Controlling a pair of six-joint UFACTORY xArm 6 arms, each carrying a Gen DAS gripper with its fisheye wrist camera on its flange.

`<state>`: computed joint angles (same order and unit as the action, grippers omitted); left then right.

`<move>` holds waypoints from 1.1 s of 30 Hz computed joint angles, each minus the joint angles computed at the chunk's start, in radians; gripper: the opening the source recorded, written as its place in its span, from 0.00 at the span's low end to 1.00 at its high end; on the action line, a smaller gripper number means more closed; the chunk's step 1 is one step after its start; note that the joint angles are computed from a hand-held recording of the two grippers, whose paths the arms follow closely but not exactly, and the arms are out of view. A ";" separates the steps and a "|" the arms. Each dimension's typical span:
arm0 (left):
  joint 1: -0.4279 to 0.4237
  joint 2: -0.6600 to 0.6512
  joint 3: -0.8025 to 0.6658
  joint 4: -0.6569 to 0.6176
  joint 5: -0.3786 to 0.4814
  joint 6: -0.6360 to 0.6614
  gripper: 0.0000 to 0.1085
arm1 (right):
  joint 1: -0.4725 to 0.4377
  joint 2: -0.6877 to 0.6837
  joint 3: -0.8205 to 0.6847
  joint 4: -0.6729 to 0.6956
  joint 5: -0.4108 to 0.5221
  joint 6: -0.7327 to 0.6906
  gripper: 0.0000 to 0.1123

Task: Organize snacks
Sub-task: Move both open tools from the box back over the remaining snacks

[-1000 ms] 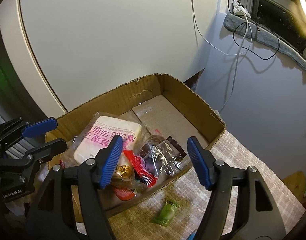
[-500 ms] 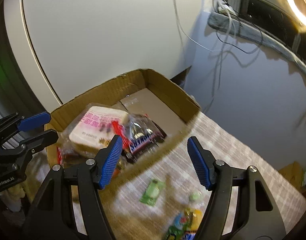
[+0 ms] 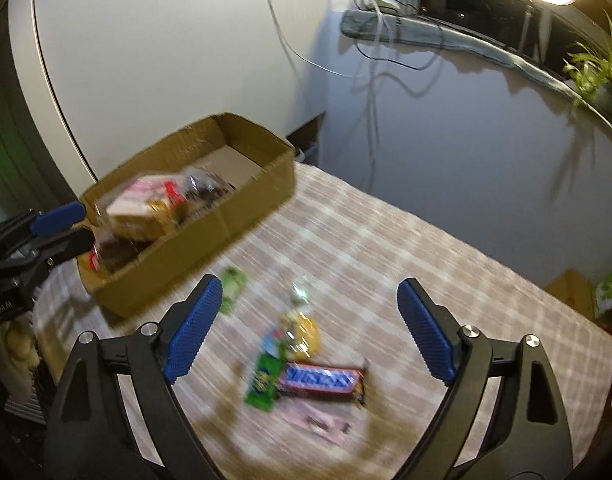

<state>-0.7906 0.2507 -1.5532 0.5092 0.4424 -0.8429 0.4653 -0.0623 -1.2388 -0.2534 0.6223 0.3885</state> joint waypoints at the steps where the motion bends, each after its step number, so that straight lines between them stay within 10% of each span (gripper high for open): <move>1: -0.007 0.006 -0.006 -0.010 0.002 0.009 0.47 | -0.007 -0.020 0.027 -0.001 -0.003 0.006 0.82; 33: -0.099 0.355 -0.434 -0.428 0.171 0.380 0.47 | -0.052 -0.050 0.176 0.244 -0.013 -0.629 0.70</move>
